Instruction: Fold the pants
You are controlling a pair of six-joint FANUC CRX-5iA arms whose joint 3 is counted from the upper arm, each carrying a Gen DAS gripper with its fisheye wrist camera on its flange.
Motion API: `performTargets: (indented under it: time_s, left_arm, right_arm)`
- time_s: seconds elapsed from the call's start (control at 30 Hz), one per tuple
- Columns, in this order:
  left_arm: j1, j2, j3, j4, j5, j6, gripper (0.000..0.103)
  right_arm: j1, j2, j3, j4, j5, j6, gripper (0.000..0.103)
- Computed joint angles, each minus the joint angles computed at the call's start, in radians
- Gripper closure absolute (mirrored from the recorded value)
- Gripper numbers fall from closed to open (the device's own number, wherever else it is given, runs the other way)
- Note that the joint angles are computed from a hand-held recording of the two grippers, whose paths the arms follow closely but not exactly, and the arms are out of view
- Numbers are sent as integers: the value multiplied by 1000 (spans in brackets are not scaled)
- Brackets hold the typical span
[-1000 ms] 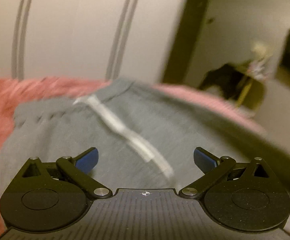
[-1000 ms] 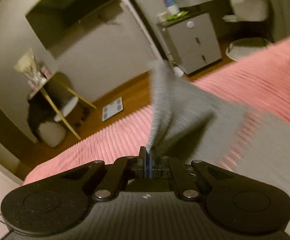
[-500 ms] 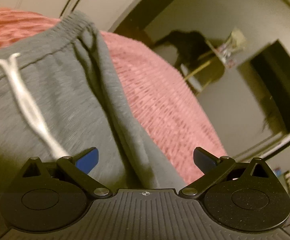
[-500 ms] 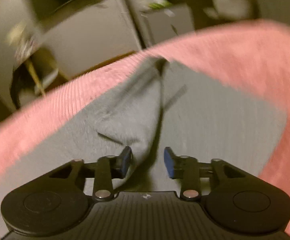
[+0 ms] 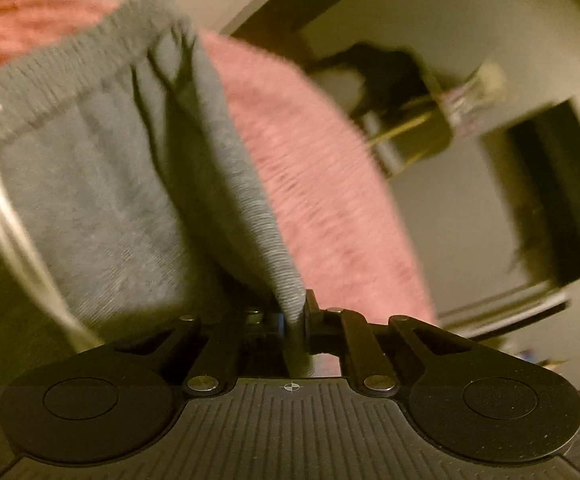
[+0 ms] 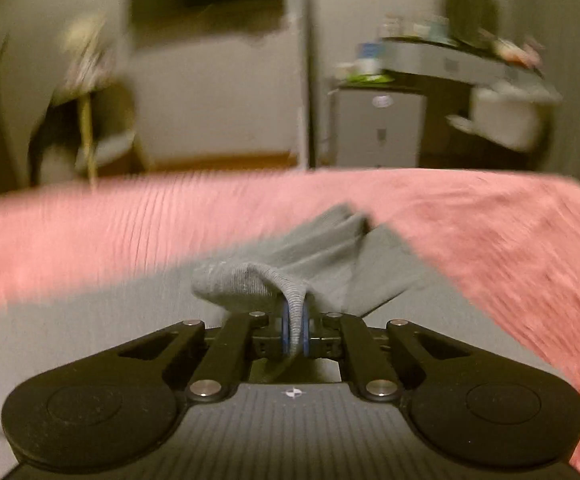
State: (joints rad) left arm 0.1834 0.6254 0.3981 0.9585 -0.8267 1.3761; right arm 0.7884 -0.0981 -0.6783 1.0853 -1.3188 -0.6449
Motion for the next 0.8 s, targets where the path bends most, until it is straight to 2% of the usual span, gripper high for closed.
performTargets:
  time_s: [0.07, 0.13, 0.17, 0.2, 0.27, 0.33, 0.43, 0.47, 0.5, 0.53, 0.6, 0.63, 0.73, 0.77, 0.8]
  left_arm:
    - [10, -104, -155, 130, 34, -147, 94]
    - [19, -229, -336, 299, 57, -358, 93]
    - [30, -290, -412, 347, 49, -429, 93]
    - [45, -349, -484, 377, 38, -486, 93]
    - [81, -444, -599, 382, 8, -527, 92]
    - [126, -509, -674, 299, -3, -515, 90]
    - [168, -528, -686, 71, 28, -344, 84]
    - [176, -524, -689, 43, 38, -296, 75]
    - [183, -518, -696, 43, 39, -262, 61]
    - [184, -519, -709, 59, 57, -239, 57]
    - [173, -518, -733, 137, 92, -260, 42]
    - [174, -507, -720, 131, 90, -232, 42]
    - [186, -500, -704, 113, 79, -182, 46]
    - [188, -497, -689, 85, 76, -155, 52]
    - [186, -494, -680, 70, 78, -149, 65]
  right_arm:
    - [53, -102, -64, 35, -57, -153, 99]
    - [128, -164, -99, 25, -156, -230, 99]
    - [175, -203, -124, 15, -197, -281, 99]
    - [228, -233, -144, -7, -246, -327, 99]
    - [342, -268, -171, -82, -349, -391, 99]
    - [425, -278, -177, -194, -406, -425, 99]
    - [475, -332, -221, -321, -339, -521, 97]
    - [469, -344, -232, -352, -305, -541, 95]
    - [467, -357, -251, -361, -275, -572, 92]
    - [469, -367, -266, -360, -259, -606, 91]
    - [502, -391, -304, -329, -261, -699, 87]
    - [512, -411, -325, -308, -259, -735, 82]
    - [523, -451, -358, -265, -246, -794, 81]
    - [509, -451, -359, -249, -233, -786, 82]
    - [512, -457, -357, -251, -243, -776, 91]
